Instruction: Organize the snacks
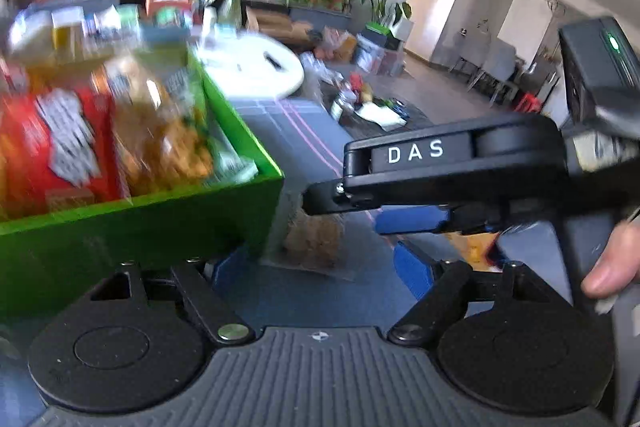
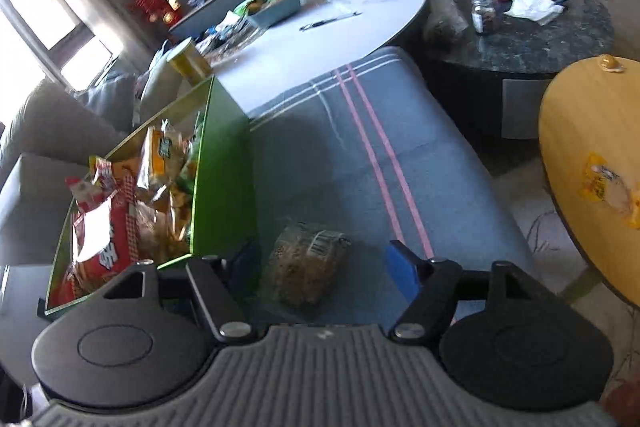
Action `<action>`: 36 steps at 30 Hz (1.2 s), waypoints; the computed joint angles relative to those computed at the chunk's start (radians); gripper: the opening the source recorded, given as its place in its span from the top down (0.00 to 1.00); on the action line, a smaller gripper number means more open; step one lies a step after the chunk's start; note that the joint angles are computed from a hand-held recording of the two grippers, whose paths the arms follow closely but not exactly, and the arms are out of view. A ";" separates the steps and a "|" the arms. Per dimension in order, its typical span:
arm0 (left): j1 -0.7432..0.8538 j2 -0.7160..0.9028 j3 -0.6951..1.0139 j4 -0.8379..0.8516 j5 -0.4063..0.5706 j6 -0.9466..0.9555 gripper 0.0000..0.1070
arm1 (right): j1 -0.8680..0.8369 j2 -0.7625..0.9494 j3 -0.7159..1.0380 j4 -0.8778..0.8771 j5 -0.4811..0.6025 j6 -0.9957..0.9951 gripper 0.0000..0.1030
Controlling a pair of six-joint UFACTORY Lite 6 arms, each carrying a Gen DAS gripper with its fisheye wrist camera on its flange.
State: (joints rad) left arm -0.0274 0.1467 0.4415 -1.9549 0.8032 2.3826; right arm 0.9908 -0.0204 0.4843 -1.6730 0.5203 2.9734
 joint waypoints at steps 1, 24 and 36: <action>-0.014 0.039 0.027 0.005 -0.010 -0.023 0.29 | -0.020 0.007 -0.003 -0.035 -0.015 0.009 0.35; -0.091 -0.225 -0.091 -0.058 -0.075 0.006 0.69 | 0.066 -0.047 0.098 0.349 0.008 -0.445 0.61; 0.176 -0.478 -0.040 0.252 -0.001 -0.231 0.69 | 0.175 0.001 0.396 0.484 0.220 -0.726 0.61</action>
State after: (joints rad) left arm 0.1489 -0.3314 0.4013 -1.7028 0.8022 2.1518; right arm 1.1660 -0.0196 0.8801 -1.1891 0.7406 2.2472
